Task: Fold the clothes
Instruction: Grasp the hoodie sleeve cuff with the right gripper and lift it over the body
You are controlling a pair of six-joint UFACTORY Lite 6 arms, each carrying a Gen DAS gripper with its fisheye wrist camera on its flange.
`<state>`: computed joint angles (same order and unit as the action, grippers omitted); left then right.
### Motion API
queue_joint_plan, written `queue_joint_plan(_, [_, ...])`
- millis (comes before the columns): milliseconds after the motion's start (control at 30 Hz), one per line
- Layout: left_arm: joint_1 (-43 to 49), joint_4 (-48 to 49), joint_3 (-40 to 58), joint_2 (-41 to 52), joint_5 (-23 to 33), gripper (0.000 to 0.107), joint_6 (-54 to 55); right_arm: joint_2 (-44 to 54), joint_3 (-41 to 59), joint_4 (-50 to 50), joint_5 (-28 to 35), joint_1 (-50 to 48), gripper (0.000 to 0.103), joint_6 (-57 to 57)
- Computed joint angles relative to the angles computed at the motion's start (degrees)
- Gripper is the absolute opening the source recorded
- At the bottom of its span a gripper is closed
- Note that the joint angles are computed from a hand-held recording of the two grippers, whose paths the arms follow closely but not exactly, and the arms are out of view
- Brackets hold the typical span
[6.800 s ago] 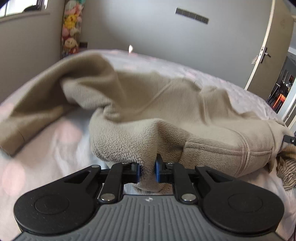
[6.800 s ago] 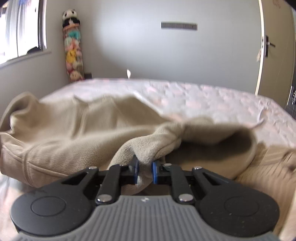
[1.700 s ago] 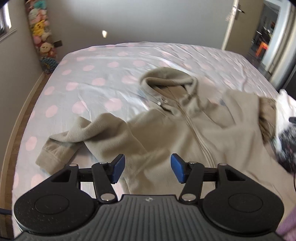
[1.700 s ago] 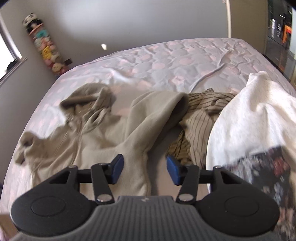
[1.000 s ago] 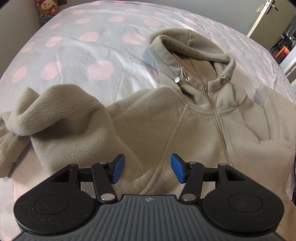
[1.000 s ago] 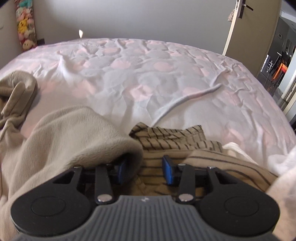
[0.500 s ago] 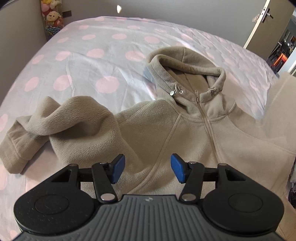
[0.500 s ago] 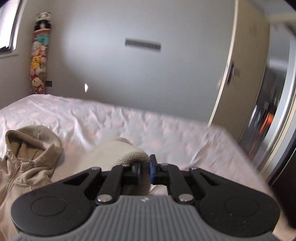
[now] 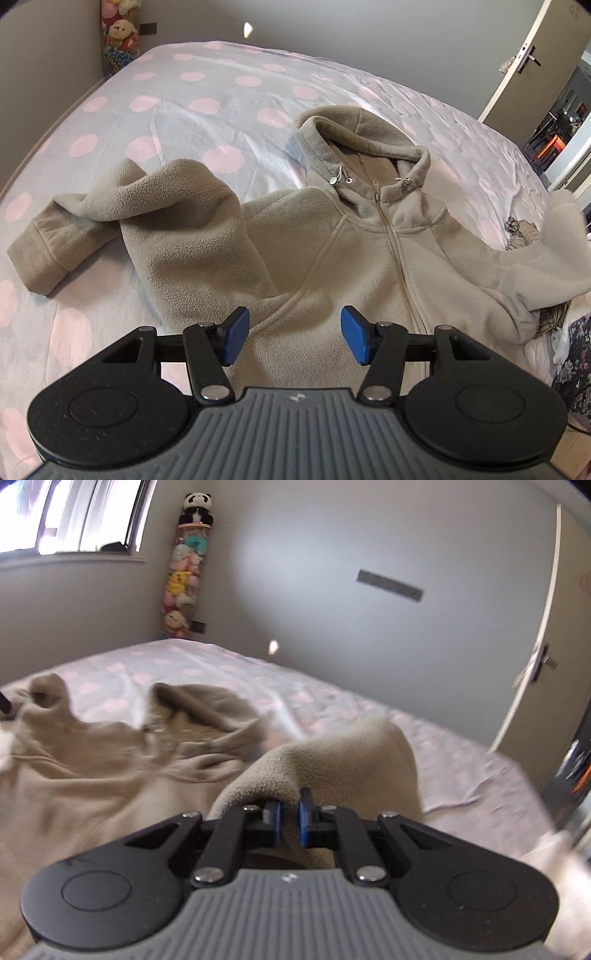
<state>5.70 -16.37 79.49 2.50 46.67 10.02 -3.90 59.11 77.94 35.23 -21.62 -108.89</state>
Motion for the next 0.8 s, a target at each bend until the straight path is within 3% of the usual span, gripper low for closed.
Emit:
queue_joint_plan(200, [-2.13,2.23,-0.97,-0.87,-0.46,0.053,-2.31,5.89,-6.91,3.76,-7.96,11.99,0.013,1.97])
queue_joint_plan(300, [-2.55,1.92,-1.89,-0.42,-1.41,0.053,-2.36,9.72,-5.27,-5.07,-9.38,14.01,0.017,10.43])
queue_joint_plan(400, [-2.49,1.54,-2.72,0.42,-2.32,0.053,-1.78,5.52,-6.47,-13.86,-4.96,10.37,0.025,14.40])
queue_joint_plan(433, [-2.40,1.39,-2.91,0.85,-2.64,0.053,-1.67,4.25,-6.22,-16.10,-1.89,7.62,0.038,15.42])
queue_joint_plan(467, [-2.22,1.02,-3.14,1.32,-3.04,0.053,-1.53,3.31,-5.49,-17.97,1.77,4.32,0.060,16.28])
queue_joint_plan(500, [-2.03,0.58,-3.38,1.79,-3.46,0.053,-1.37,3.52,-3.72,-19.39,6.04,0.53,0.066,17.77])
queue_joint_plan(600, [-1.60,-0.58,-3.78,3.42,-4.60,0.053,-1.38,8.29,4.36,-23.47,16.20,-9.60,0.068,24.76])
queue_joint_plan(800, [-2.83,-0.80,-3.51,5.50,-5.93,0.053,-2.18,24.22,20.69,-24.67,19.66,-18.58,0.068,39.54])
